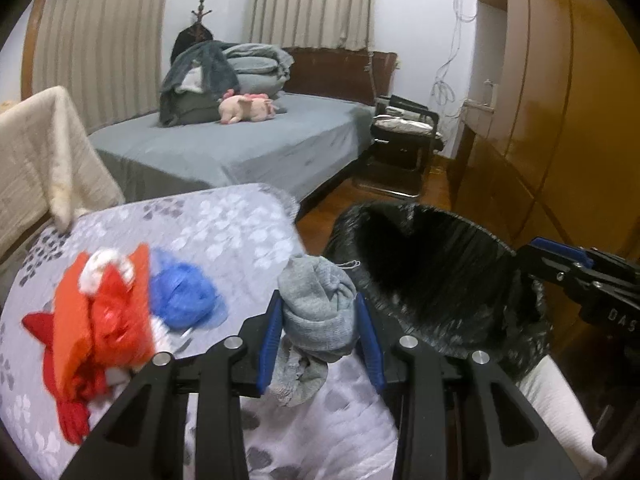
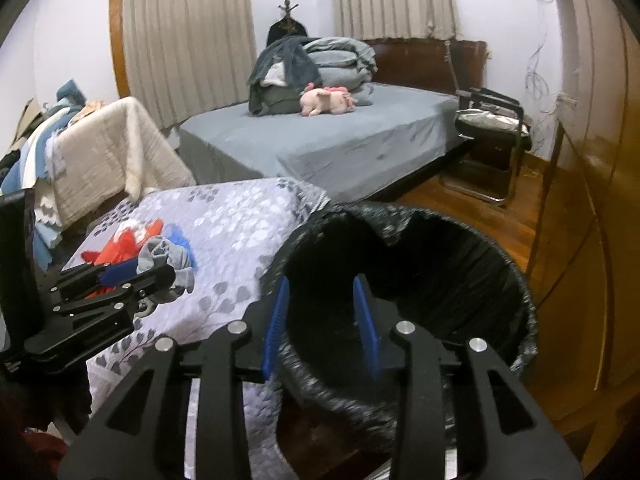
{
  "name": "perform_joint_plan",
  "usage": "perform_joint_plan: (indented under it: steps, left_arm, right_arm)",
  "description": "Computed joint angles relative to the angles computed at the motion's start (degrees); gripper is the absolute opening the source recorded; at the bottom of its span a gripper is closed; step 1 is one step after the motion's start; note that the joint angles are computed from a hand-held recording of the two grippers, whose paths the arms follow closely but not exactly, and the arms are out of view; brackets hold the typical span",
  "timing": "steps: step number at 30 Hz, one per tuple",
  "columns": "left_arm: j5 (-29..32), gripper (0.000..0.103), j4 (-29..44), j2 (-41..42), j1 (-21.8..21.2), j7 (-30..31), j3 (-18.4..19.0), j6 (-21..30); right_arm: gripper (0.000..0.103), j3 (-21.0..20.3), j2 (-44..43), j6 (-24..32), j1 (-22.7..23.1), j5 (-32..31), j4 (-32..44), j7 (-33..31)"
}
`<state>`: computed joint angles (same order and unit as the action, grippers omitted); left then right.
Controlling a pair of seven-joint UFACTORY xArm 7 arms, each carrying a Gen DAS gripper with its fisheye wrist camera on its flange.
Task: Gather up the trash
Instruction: 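Carry the grey sock in the left tool over the black trash bin, then open the left tool to drop the sock into the bin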
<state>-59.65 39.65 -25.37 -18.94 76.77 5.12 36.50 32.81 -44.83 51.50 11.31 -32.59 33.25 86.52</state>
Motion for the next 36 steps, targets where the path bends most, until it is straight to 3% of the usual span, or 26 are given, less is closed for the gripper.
perform_joint_plan:
  steps: [14, 17, 20, 23, 26, 32, 36]
  left_arm:
    - [-5.6, 0.037, 5.2, 5.6, -7.3, -0.6, -7.3, -1.5]
    - [-5.7, 0.044, 6.4, 7.4, -8.0, -1.1, -8.5, -1.1]
    - [-6.7, 0.064, 6.9, 8.1, -8.2, -0.4, -8.9, -0.1]
    - [-6.8, 0.070, 6.4, 7.6, -7.6, 0.4, -8.8, 0.1]
    - [-6.2, 0.076, 6.1, 6.9, -6.4, -0.4, -8.3, -0.2]
    - [-4.9, 0.089, 5.7, 5.5, -2.9, -2.0, -5.3, -3.1]
    - [-4.7, 0.095, 6.1, 5.4, -0.4, -1.7, -3.0, -6.3]
  right_arm:
    - [0.042, -3.2, -13.0, 6.4, -0.1, 2.7, -7.6, -2.7]
    - [0.045, -3.4, -15.9, 8.3, -0.2, 3.6, -9.0, -3.3]
    - [0.047, -3.4, -18.6, 10.3, 0.0, 4.5, -10.2, -3.8]
    - [0.049, -3.4, -19.7, 10.4, -0.5, 4.9, -10.9, -4.0]
    - [0.058, -3.1, -19.4, 9.6, -1.3, 4.9, -10.8, -4.0]
    - [0.090, -1.1, -13.4, 3.7, -5.1, 2.6, -7.6, -2.7]
    - [0.095, -0.3, -7.0, -2.5, -8.2, -0.2, -4.5, -1.3]
